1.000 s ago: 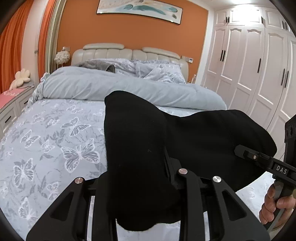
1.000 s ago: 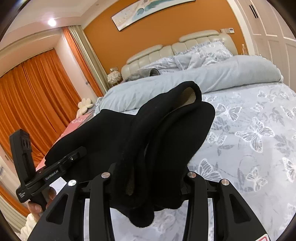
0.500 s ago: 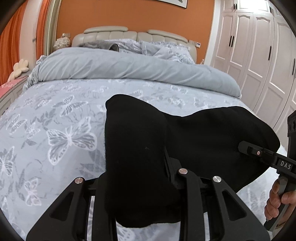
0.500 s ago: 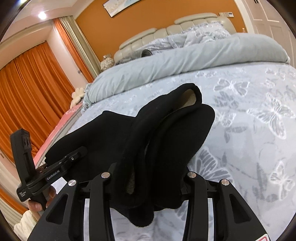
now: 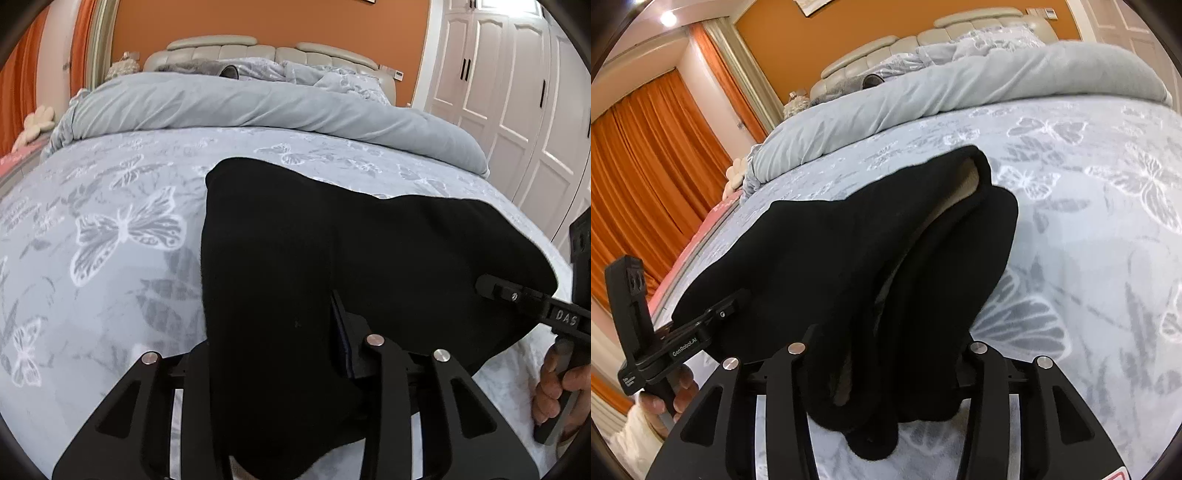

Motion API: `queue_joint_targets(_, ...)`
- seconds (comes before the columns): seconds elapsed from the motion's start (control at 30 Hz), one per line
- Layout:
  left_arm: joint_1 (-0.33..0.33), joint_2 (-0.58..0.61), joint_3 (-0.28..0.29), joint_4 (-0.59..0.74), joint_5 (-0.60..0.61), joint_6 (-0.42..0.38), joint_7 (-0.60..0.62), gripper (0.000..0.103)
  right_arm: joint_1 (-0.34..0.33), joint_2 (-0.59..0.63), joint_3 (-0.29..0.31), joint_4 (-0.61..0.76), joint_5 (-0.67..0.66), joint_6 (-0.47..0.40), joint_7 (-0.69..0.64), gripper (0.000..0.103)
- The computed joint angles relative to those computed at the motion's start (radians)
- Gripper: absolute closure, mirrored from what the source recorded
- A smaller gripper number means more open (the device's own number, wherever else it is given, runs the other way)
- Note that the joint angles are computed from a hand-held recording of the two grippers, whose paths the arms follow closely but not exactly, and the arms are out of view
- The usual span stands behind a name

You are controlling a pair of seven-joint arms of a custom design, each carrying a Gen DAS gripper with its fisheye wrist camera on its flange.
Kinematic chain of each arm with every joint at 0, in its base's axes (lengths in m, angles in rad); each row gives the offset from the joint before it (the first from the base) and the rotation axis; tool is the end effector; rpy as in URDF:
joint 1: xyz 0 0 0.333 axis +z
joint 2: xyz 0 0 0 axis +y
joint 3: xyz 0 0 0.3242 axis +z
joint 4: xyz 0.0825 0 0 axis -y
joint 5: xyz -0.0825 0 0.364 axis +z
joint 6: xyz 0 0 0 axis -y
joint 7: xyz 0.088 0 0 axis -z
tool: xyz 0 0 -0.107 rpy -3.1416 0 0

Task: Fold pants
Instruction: 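Lift the folded pants off the bed with both grippers and hold them up, then lower the folded pants onto the bed with both grippers and release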

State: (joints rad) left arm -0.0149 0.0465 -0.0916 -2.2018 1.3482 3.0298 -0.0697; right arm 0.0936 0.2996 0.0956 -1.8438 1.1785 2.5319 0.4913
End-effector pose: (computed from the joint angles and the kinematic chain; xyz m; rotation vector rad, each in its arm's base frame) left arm 0.5229 -0.1295 0.4297 -1.9193 1.5066 -0.8722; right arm 0.6347 0.1060 0.4197 -1.8410 1.2582 -0.0251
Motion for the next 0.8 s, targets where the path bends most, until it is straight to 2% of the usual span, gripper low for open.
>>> queue_joint_targets(0.13, 0.009, 0.007, 0.001, -0.022, -0.120, 0.024, 0.085, 0.057, -0.016, 0.037, -0.014, 0.038, -0.042, -0.078, 0.102, 0.048)
queue_joint_targets(0.17, 0.010, 0.007, 0.002, -0.027, -0.146, 0.029, 0.098, 0.050, -0.023, 0.047, -0.016, 0.049, -0.049, -0.102, 0.128, 0.044)
queue_joint_targets(0.2, 0.013, 0.004, 0.003, -0.038, -0.189, 0.026, 0.115, 0.034, -0.031, 0.057, -0.018, 0.062, -0.058, -0.129, 0.160, 0.041)
queue_joint_targets(0.23, 0.012, -0.002, 0.005, -0.046, -0.196, 0.017, 0.106, 0.025, -0.048, 0.068, -0.020, 0.081, -0.063, -0.180, 0.187, 0.041)
queue_joint_targets(0.27, 0.017, -0.017, 0.009, -0.066, -0.217, 0.021, 0.096, 0.019, -0.053, 0.064, -0.023, 0.083, -0.072, -0.191, 0.205, 0.040)
queue_joint_targets(0.33, 0.033, -0.059, 0.018, -0.106, -0.196, 0.062, 0.055, 0.021, -0.046, 0.002, -0.028, 0.023, -0.056, -0.099, 0.192, 0.038)
queue_joint_targets(0.37, 0.042, -0.097, 0.014, -0.122, -0.145, 0.045, 0.001, 0.021, -0.043, -0.042, -0.023, -0.021, -0.008, -0.024, 0.140, 0.038)
queue_joint_targets(0.4, 0.056, -0.134, 0.003, -0.128, -0.088, 0.022, -0.055, 0.021, -0.036, -0.078, -0.017, -0.053, 0.045, 0.050, 0.073, 0.043)
queue_joint_targets(0.43, 0.064, -0.158, -0.005, -0.126, -0.078, 0.011, -0.060, 0.021, -0.026, -0.109, -0.009, -0.071, 0.100, 0.121, -0.023, 0.062)
queue_joint_targets(0.47, 0.074, -0.171, -0.013, -0.116, -0.061, 0.010, -0.073, 0.021, -0.026, -0.136, 0.007, -0.074, 0.104, 0.141, -0.087, 0.074)
queue_joint_targets(0.5, 0.079, -0.175, -0.019, -0.100, -0.056, 0.009, -0.076, 0.021, -0.001, -0.144, -0.011, -0.063, 0.084, 0.124, -0.081, 0.087)
queue_joint_targets(0.53, 0.081, -0.171, -0.023, -0.077, -0.069, 0.010, -0.066, 0.021, 0.008, -0.138, -0.016, -0.042, 0.056, 0.092, -0.049, 0.090)
queue_joint_targets(0.57, 0.072, -0.144, -0.020, -0.042, -0.140, 0.027, 0.008, 0.021, 0.015, -0.129, -0.018, -0.021, 0.039, 0.061, -0.026, 0.090)
queue_joint_targets(0.63, 0.051, -0.095, -0.024, 0.005, -0.286, 0.003, 0.153, 0.021, 0.037, -0.082, -0.015, 0.039, -0.014, 0.026, 0.029, 0.090)
queue_joint_targets(0.67, 0.029, -0.037, -0.029, 0.055, -0.418, -0.047, 0.298, 0.021, 0.052, -0.049, -0.016, 0.073, -0.066, 0.022, 0.072, 0.090)
queue_joint_targets(0.73, 0.010, 0.041, -0.040, 0.125, -0.551, -0.142, 0.448, 0.021, 0.092, 0.028, -0.031, 0.127, -0.205, 0.063, 0.201, 0.091)
queue_joint_targets(0.77, -0.003, 0.083, -0.036, 0.167, -0.560, -0.215, 0.468, 0.023, 0.113, 0.063, -0.049, 0.150, -0.286, 0.089, 0.277, 0.097)
queue_joint_targets(0.8, -0.028, 0.116, -0.014, 0.193, -0.545, -0.269, 0.462, 0.020, 0.116, 0.107, -0.058, 0.170, -0.332, 0.128, 0.324, 0.103)
